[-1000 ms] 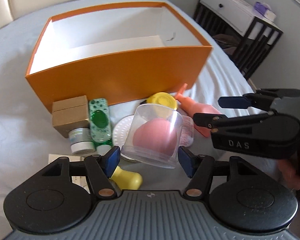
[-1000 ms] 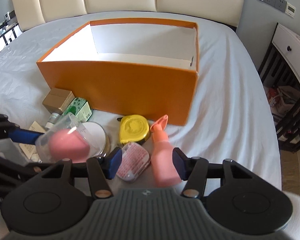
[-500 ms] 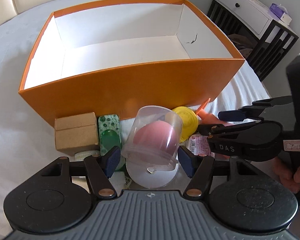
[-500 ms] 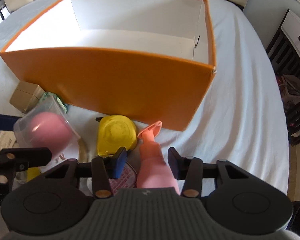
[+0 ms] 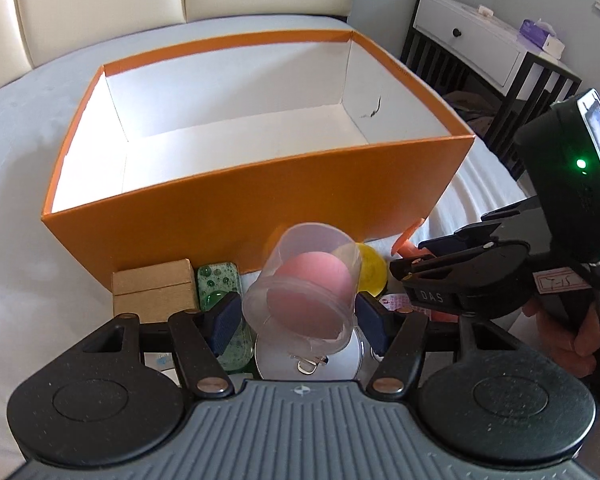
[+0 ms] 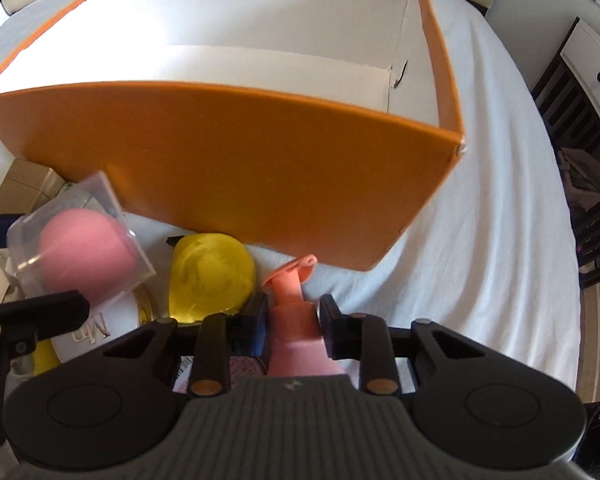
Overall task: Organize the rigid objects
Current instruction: 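Grasp the pink spray bottle nozzle with the right gripper while the left gripper lifts the cup, then carry the cup and spray bottle up over the orange box with both grippers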
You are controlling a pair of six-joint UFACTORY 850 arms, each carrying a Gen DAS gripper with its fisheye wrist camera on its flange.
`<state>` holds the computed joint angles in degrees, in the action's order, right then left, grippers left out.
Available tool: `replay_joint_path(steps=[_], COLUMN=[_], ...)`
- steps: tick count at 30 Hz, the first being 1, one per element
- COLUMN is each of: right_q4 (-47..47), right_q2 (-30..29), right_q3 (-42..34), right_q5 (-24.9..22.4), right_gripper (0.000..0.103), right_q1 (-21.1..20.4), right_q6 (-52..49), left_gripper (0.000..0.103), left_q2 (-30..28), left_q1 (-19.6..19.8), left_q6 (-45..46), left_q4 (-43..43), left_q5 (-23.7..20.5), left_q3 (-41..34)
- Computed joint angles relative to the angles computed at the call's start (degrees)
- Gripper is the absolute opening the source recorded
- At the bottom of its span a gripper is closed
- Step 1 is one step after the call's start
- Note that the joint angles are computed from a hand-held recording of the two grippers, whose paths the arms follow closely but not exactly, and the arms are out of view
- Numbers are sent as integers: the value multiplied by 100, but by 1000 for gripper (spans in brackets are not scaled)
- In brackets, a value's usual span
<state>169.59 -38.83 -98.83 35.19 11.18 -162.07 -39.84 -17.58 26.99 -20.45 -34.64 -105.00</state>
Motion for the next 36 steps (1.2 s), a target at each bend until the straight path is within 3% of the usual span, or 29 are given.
replay_joint_path(steps=[3,4,6,10,13,17,19,22,28,31,36], right_q4=[-366,-555,-844,-1231,-1329,-883,-857,-974,-764,-324,103], right_q2=[321,436,634,908,842,1046,1066,1049,1180,1208,1151], right_q3=[336,447,589,825,686,875,929,935,1193,1233,1166], right_q5=[-307,-392,-462,-660,-629,-990,-1057,-1079,-1376,-1577,-1777], right_gripper=[25,25,25,25,25,25,25,25,25,25,25], right_q1=[80,116,187,291,376,308,324,306,163,94,41], right_q6=[325,492,780,1202,1452,1358,1442,1670,1782,1412,1053], left_gripper=[72,55,41,42,42,56,70,76,84,87,88], left_q2=[178,234,274,363,325,358,334,311,298,193,-36], left_q1=[51,71,115,140,221,332,416,472,325,295,568], left_q6=[219,331,448,468,686,765,882,1074,1370,1041,116], left_q4=[-322,-467,-700,-730,-1104,-1262,-1453,-1639,-1563,-1431,-2166], left_q5=[150,201,192,296,123,-3,-179,-285,-93,22,-213], left_q3=[185,248,260,350,346,416,386,376,467,349,115])
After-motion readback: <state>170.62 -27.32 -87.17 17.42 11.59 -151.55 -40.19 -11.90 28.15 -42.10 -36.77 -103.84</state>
